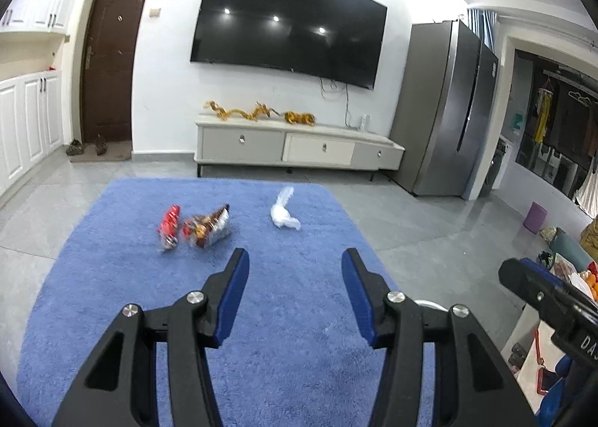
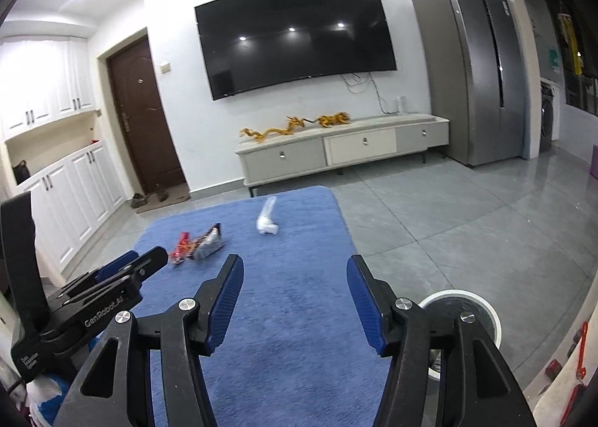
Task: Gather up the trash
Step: 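Move both open tools back to the wrappers on the rug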
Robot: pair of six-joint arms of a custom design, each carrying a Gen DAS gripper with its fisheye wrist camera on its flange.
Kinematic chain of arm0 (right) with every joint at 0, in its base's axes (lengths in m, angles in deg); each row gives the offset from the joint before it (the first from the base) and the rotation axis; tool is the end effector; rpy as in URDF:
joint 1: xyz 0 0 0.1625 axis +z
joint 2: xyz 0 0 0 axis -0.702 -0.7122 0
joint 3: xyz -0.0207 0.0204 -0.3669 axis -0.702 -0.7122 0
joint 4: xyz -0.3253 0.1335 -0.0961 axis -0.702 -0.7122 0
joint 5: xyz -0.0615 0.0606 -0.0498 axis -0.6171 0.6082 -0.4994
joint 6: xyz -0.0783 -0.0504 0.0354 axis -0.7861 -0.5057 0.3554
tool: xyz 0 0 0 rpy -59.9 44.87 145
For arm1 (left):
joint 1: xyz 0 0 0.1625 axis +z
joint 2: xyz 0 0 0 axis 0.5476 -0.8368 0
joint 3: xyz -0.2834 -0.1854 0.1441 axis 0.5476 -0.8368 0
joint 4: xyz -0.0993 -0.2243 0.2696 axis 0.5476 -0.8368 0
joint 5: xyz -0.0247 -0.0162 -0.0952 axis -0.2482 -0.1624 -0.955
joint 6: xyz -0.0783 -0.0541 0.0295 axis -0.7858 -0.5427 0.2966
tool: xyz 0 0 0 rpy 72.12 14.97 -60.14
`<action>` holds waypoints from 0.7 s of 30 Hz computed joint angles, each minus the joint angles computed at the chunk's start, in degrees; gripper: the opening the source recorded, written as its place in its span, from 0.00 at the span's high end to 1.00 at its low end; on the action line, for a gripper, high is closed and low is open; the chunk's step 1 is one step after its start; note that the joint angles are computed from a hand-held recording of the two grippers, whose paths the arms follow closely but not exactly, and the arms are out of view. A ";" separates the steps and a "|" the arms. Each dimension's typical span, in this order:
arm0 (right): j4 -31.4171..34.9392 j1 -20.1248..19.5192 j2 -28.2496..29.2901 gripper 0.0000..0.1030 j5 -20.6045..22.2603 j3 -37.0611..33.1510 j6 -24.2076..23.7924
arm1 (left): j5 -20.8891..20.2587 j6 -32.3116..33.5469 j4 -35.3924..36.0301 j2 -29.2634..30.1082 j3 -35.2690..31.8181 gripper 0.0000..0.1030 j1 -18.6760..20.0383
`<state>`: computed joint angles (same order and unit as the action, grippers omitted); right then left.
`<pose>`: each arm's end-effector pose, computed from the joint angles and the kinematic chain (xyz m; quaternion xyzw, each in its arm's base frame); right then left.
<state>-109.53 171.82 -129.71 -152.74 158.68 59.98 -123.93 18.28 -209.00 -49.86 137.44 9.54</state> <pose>0.4351 -0.4548 0.2051 0.2369 -0.8320 0.4565 0.2081 -0.2181 -0.4938 0.3568 0.1723 0.8131 -0.4967 0.2500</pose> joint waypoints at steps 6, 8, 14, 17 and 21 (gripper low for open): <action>-2.17 0.25 -1.63 0.45 2.29 2.22 -0.52 | 2.70 0.13 1.47 -2.22 -0.02 0.52 -2.27; -2.67 0.14 -2.27 0.45 3.05 2.61 -0.52 | 3.33 0.53 1.89 -2.62 -0.36 0.52 -2.90; -3.48 -0.02 -3.40 0.42 4.34 3.02 -1.12 | 3.72 0.51 4.53 -3.81 -2.57 0.52 -3.29; -2.57 -0.29 -2.99 0.42 4.71 2.18 -1.24 | 4.77 2.68 4.96 -4.27 -3.53 0.52 -2.94; -0.78 -0.97 -2.00 0.42 5.25 0.21 -1.29 | 6.34 7.64 4.55 -3.97 -6.09 0.52 -1.67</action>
<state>-110.31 170.85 -131.71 -147.49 158.88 58.69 -117.59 25.92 -204.45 -53.84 131.35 7.87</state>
